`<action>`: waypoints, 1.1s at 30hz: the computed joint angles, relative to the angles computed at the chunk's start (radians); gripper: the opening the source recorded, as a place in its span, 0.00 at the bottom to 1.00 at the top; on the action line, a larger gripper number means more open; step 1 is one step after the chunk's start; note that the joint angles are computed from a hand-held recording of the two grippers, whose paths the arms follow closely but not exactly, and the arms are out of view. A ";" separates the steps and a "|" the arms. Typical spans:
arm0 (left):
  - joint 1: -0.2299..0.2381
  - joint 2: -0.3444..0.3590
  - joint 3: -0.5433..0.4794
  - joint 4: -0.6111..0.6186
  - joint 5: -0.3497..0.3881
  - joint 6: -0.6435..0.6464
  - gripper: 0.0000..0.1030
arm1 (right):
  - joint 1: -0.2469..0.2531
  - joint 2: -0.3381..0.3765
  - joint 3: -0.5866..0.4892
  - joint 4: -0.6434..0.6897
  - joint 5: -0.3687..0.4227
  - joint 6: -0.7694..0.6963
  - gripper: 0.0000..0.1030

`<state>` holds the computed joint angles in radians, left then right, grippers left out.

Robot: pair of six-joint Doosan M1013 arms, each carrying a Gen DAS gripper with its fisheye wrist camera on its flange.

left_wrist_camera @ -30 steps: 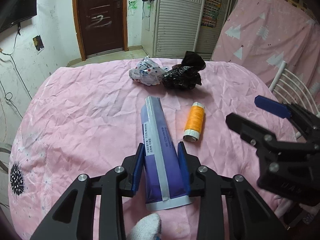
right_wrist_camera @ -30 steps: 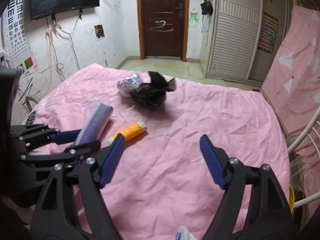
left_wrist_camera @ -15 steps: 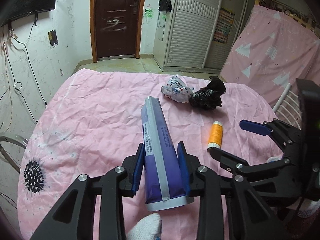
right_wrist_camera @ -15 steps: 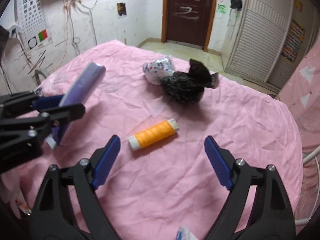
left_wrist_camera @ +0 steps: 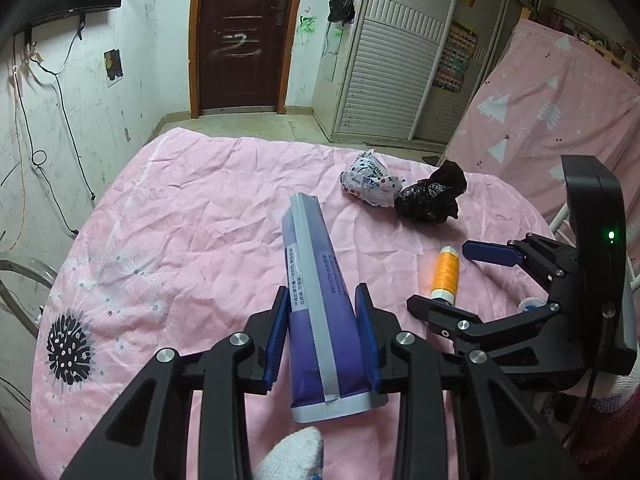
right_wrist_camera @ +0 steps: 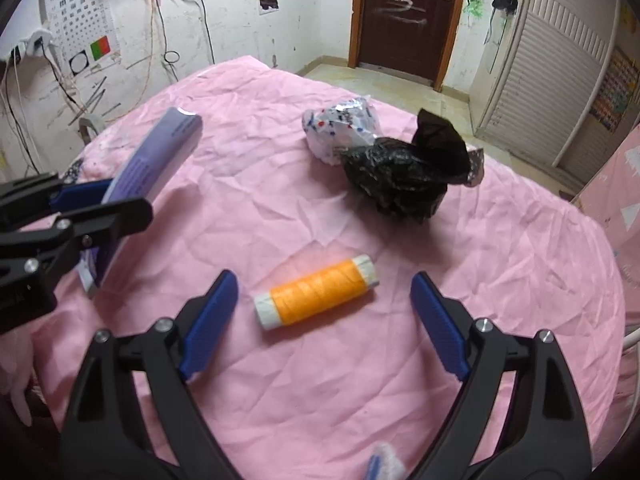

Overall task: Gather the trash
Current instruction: 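Grasp the purple tube with the left gripper while the right gripper lowers toward the orange spool, then close the right gripper on the orange thread spool, then carry the purple tube and orange spool over to the yellow bin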

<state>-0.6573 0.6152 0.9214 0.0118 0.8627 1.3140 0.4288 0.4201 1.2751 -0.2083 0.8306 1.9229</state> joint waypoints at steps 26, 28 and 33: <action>-0.043 -0.018 -0.006 0.085 -0.006 -0.030 0.23 | 0.001 -0.125 0.139 -0.173 -0.172 0.257 0.55; -0.050 -0.017 -0.010 0.091 -0.006 -0.025 0.23 | 0.000 -0.143 0.158 -0.200 -0.186 0.294 0.55; -0.072 -0.016 -0.024 0.107 -0.004 -0.011 0.23 | -0.008 -0.199 0.224 -0.291 -0.227 0.419 0.55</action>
